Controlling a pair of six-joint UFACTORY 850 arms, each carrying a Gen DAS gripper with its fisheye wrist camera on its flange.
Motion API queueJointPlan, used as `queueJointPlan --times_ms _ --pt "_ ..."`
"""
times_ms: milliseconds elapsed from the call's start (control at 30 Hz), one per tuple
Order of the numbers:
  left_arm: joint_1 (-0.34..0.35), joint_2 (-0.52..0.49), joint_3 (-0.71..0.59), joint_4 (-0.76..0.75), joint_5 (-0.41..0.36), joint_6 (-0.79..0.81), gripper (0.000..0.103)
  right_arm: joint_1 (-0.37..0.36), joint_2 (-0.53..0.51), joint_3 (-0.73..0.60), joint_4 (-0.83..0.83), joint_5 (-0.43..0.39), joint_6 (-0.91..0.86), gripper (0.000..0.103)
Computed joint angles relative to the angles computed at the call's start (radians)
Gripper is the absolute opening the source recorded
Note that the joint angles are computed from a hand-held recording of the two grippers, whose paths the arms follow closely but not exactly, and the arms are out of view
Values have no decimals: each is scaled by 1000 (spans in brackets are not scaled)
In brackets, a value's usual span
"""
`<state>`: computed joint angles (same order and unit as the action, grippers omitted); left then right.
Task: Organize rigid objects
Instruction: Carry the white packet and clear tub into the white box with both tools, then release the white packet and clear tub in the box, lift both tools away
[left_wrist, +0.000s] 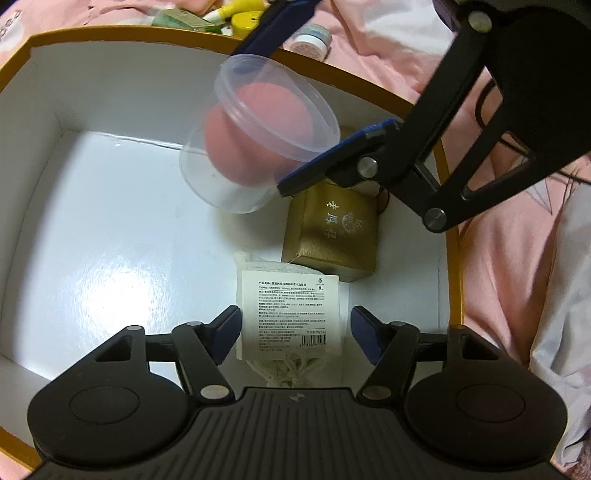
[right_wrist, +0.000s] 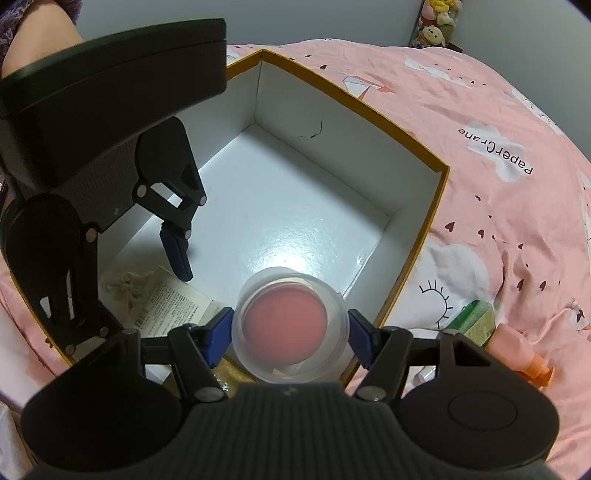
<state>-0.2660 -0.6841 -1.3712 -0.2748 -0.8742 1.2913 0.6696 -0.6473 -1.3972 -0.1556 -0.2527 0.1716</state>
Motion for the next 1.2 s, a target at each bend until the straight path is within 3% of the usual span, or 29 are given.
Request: queueJointPlan --times_ms 200,467,867,967,1200 --pt "27 -41 -68 16 -70 -95 52 -3 -11 -21 67 -29 -82 65" --pt "31 -50 -70 6 -41 -86 41 -25 -93 -145 295 -176 -331 65" --pt "42 -69 -108 1 -61 -47 41 -27 -191 -273 355 -298 -451 65" --pt "52 -45 -90 -4 -14 -24 48 -25 -209 -293 325 -319 -435 65" --pt "57 -5 -51 -28 62 11 49 -8 -244 -339 289 -357 -400 65"
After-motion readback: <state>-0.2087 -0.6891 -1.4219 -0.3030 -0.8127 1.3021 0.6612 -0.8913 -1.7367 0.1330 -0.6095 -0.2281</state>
